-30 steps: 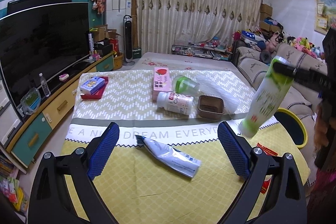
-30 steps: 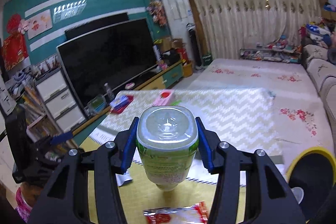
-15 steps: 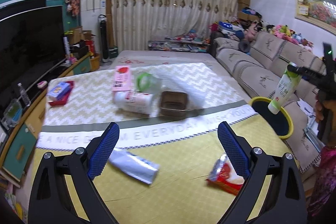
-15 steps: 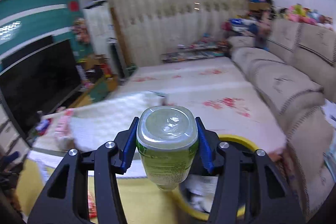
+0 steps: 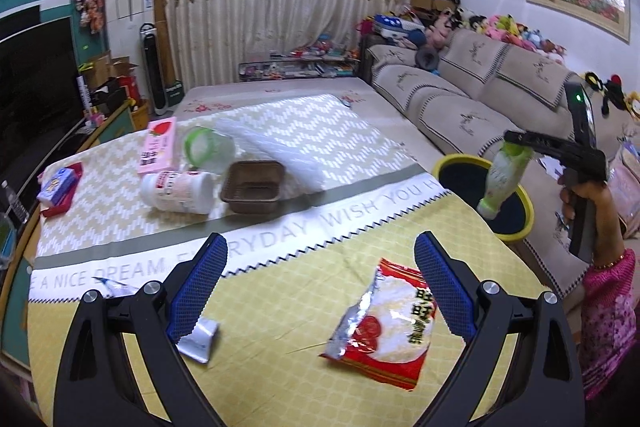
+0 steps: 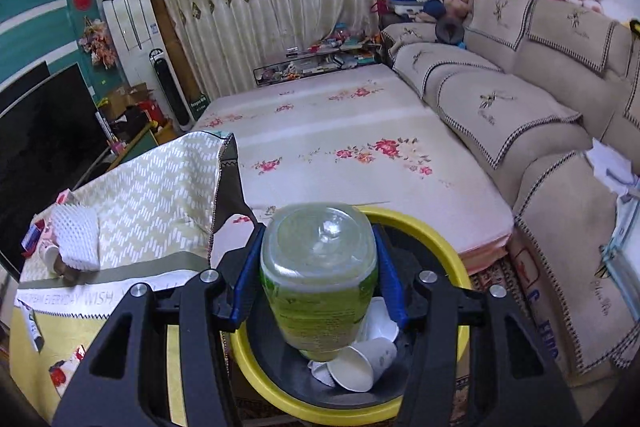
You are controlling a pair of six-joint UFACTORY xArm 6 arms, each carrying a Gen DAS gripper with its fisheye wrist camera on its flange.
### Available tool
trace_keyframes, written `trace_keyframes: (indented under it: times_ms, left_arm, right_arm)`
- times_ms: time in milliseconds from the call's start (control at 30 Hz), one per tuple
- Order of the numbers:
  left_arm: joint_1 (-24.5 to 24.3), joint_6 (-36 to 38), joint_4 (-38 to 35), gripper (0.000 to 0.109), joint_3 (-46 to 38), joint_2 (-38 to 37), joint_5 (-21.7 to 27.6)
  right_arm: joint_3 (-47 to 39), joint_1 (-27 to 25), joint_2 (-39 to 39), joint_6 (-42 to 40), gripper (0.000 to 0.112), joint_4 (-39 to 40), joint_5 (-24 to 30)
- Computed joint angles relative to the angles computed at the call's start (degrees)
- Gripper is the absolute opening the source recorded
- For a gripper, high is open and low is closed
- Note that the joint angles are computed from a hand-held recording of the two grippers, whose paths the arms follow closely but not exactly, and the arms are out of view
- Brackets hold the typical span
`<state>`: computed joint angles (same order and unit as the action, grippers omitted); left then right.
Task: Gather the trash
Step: 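Carry the bottle over the yellow-rimmed bin and open the right gripper, then grasp the red snack packet with the left gripper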
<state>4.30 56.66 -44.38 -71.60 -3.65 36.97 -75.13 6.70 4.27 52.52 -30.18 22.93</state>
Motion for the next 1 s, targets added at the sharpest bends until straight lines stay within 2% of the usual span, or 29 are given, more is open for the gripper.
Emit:
trace_keyframes:
  times_ms: [200, 367, 533, 633, 1000]
  left_arm:
    - [-1.2, 3.0, 0.3, 0.093, 0.2, 0.7, 2.7]
    - [-2.6, 7.9, 0.6, 0.093, 1.6, 0.5, 5.7]
    - [-4.0, 10.9, 2.4, 0.093, 2.9, 0.9, 6.5]
    - [-4.4, 10.9, 4.0, 0.093, 1.8, 2.6, 7.7]
    - [-5.2, 9.3, 9.4, 0.093, 0.0, 6.1, 7.1]
  right_arm:
    - [0.7, 0.4, -1.1, 1.9, 0.058, -3.0, 0.0]
    - [1.9, 0.8, -1.8, 1.9, 0.062, -2.9, -0.5]
    - [3.0, 1.3, -2.1, 0.2, 0.063, -0.8, -0.8]
    - [3.6, 1.6, -2.3, -0.9, 0.064, 0.5, -1.1]
    - [5.1, 1.9, -2.3, -2.7, 0.067, 3.2, -2.5]
